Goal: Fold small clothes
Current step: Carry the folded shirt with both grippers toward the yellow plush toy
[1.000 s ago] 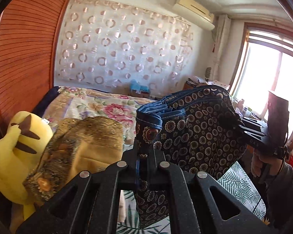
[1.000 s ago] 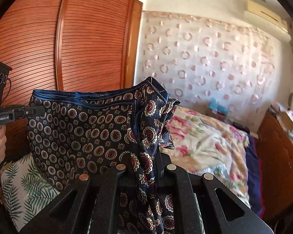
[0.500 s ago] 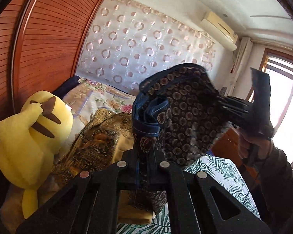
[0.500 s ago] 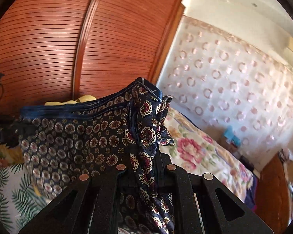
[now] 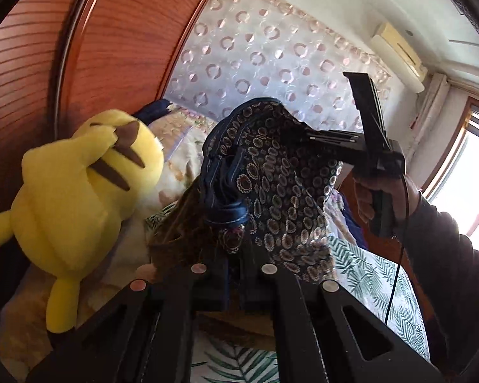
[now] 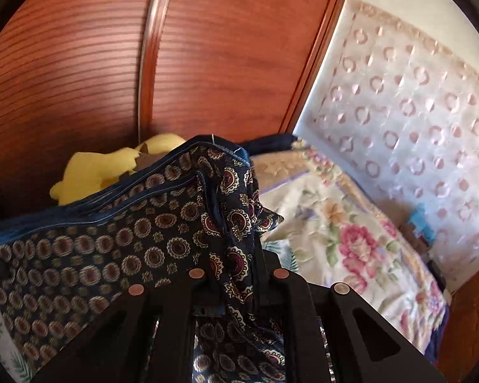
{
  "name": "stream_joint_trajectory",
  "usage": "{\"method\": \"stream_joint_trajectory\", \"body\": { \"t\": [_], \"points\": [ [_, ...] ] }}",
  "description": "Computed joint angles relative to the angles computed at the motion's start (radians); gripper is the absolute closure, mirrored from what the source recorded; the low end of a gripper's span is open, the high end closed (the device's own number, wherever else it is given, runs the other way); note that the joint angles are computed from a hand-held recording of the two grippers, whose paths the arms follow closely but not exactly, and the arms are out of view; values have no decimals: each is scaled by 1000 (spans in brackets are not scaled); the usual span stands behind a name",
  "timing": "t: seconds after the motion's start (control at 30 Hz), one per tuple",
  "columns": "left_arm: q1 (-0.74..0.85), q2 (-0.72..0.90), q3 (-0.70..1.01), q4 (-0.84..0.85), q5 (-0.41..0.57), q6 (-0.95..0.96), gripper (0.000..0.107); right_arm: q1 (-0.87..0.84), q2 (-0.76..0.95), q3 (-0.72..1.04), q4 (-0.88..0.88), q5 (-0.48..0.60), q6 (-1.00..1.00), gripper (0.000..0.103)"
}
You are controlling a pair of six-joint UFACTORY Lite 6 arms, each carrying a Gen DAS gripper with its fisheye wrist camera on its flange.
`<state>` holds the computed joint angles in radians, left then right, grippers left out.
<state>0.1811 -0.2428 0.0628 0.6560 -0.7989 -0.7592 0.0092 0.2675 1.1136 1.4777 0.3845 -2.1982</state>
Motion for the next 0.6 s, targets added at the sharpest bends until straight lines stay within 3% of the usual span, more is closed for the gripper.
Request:
{"method": "stream_joint_trajectory", "body": {
  "t": [0.13,0.17,0.23,0.37,0.47,0.6],
  "points": [
    [18,64,12,-16,-29,26,101,-34,96,120,-110,40,178,74],
    [23,52,7,-12,-27,20,101,-52,99,130,-103,56,182,64],
    [38,49,7,-5,-38,6,101,-84,86,131,-61,80,164,55],
    [23,80,20,-45,-37,31,101,-154,21,37,41,115,62,47],
    [-4,125,28,-108,-31,77,101,-212,-8,-28,3,185,57,47],
    [-22,203,55,-169,-27,131,101,-203,52,-44,0,108,25,47]
  ]
}}
